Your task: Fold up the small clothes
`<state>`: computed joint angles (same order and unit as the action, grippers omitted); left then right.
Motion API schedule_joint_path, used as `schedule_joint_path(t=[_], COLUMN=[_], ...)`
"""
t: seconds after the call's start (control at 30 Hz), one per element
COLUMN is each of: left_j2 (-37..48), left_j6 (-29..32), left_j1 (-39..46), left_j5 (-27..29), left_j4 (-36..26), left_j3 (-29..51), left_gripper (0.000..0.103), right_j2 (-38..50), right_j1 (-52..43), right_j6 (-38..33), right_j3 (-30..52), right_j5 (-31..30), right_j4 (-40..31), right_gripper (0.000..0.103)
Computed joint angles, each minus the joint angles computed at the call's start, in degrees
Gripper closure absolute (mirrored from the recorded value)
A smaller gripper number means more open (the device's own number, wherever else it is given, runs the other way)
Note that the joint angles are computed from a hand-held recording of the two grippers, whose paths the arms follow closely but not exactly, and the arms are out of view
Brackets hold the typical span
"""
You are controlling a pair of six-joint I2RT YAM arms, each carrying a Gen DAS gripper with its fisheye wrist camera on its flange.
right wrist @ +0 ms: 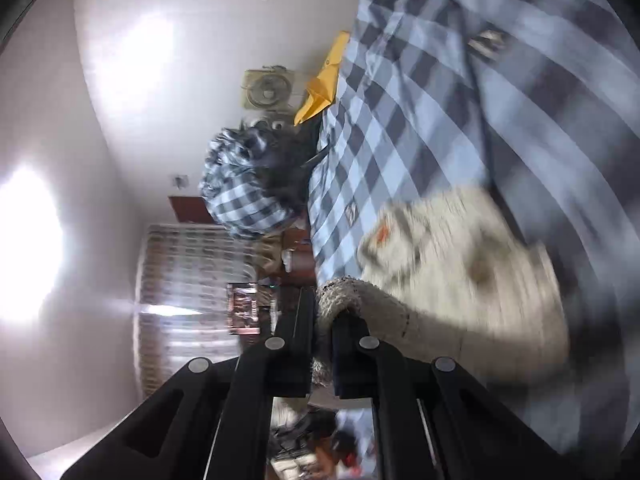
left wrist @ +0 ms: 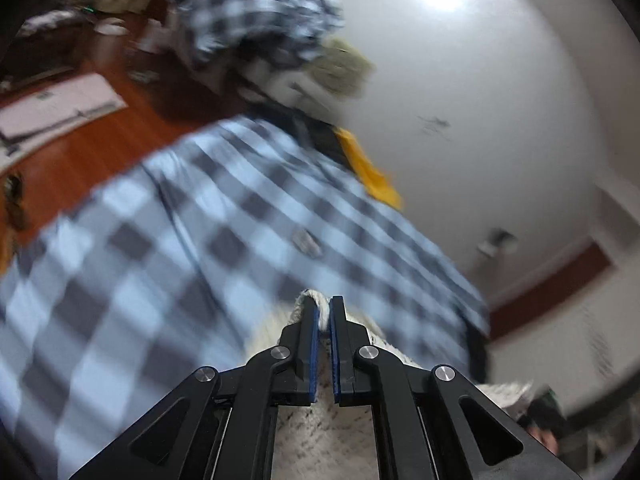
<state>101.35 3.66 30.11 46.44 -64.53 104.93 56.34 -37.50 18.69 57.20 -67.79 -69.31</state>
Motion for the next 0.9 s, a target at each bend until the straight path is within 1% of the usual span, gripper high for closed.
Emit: schedule_joint_path(t=[0.03, 0.07, 0.1, 0.13, 0.17, 0.2, 0.23, 0.27, 0.3, 0.33, 0.37, 0.4, 0.43, 0.47, 0.5, 0.53, 0.57, 0.63, 0.67, 0.7, 0.73, 0.77, 0.83, 0.87, 0.9], left_j2=[5.04, 10.97, 14.63, 19.12, 22.33, 23.67, 23.17, 21.11, 19.08, 17.04, 13.46, 11.03, 7.34, 3.34, 0.42, -3.78, -7.02, -16.38, -19.55, -22.76, -25.16, -26.53, -26.30, -23.72, -21.17], left_j6=[-1.67, -1.58, -1.63, -2.44, -2.96, -3.47, -3.46, -2.56, -0.74, 1.51, 4.54, 6.22, 9.01, 12.80, 15.69, 20.58, 24.33, 32.98, 35.50, 38.33, 40.02, 39.52, 34.72, 32.38, 30.19], left_j1=[-4.29, -9.26, -11.84, -14.10, -14.68, -15.17, -15.70, -16.28, -16.69, -16.75, -16.60, -16.47, -15.65, -14.46, -13.69, -12.43, -11.91, -11.09, -11.86, -12.08, -12.51, -13.26, -16.70, -18.26, -18.80], left_j5=[-6.03, -16.53, -23.39, -28.64, -28.90, -28.99, -29.71, -30.40, -30.46, -30.33, -29.78, -29.38, -28.57, -28.15, -28.24, -28.75, -29.98, -32.70, -33.46, -33.14, -32.07, -32.49, -37.03, -39.77, -41.21], left_j4=[1.91, 0.82, -0.37, -1.94, -3.92, -4.13, -2.69, 0.10, 1.15, 1.85, 2.88, 3.86, 4.90, 5.24, 5.57, 6.12, 6.88, 11.02, 13.36, 14.01, 13.70, 14.96, 19.32, 20.39, 21.31], left_j3=[4.87, 12.07, 17.11, 23.22, 27.93, 29.76, 28.70, 24.79, 21.04, 16.92, 9.92, 5.14, -1.50, -8.69, -13.73, -20.93, -26.06, -39.09, -43.91, -47.91, -51.01, -53.22, -56.47, -56.67, -56.46], left_gripper=[0.098, 0.098, 0.098, 0.098, 0.098, 0.098, 0.098, 0.098, 0.098, 0.098, 0.098, 0.098, 0.098, 0.098, 0.098, 0.098, 0.098, 0.098, 0.098, 0.098, 0.098, 0.098, 0.098, 0.098, 0.098], right_j2=[6.96, 13.81, 17.78, 18.87, 20.90, 20.78, 19.34, 18.40, 17.62, 17.01, 16.19, 14.50, 11.62, 6.97, 4.80, 0.68, -1.91, -3.26, -4.16, -4.30, -5.92, -7.94, -9.95, -11.08, -11.61], right_j1=[6.34, 10.95, 12.67, 13.43, 15.03, 15.34, 14.99, 15.22, 15.79, 16.87, 18.20, 18.90, 19.18, 18.59, 18.81, 17.95, 16.91, 18.97, 20.56, 22.52, 24.00, 25.54, 26.30, 25.97, 26.95], right_j6=[5.35, 11.78, 14.37, 16.76, 19.72, 22.01, 23.02, 21.32, 19.59, 17.07, 14.23, 12.65, 11.52, 8.94, 8.13, 5.62, 1.09, -4.18, -8.47, -8.67, -9.20, -9.00, -9.59, -10.78, -11.22], right_j3=[1.25, 2.15, 3.98, 4.02, 4.92, 3.35, 0.37, -1.75, -2.36, -2.67, -3.01, -4.18, -6.02, -8.51, -9.78, -11.37, -12.50, -14.57, -16.07, -17.38, -19.17, -20.93, -23.90, -25.43, -26.43], right_j5=[4.06, 11.72, 19.31, 26.01, 34.14, 36.28, 35.43, 34.70, 35.40, 36.85, 38.70, 38.75, 37.44, 35.30, 34.65, 33.41, 33.04, 37.06, 40.23, 42.25, 44.48, 46.60, 46.29, 44.18, 42.58], right_j4=[10.05, 20.79, 21.93, 22.53, 21.98, 24.56, 28.93, 31.36, 30.71, 28.56, 25.24, 23.05, 21.28, 17.62, 16.15, 12.21, 7.70, 2.77, -0.90, -0.69, -1.16, -0.97, 1.23, 2.18, 3.32], right_gripper=[0.097, 0.093, 0.082, 0.071, 0.055, 0.048, 0.041, 0.027, 0.023, 0.023, 0.023, 0.023, 0.023, 0.023, 0.023, 0.023, 0.023, 0.023, 0.023, 0.023, 0.023, 0.023, 0.023, 0.027, 0.050])
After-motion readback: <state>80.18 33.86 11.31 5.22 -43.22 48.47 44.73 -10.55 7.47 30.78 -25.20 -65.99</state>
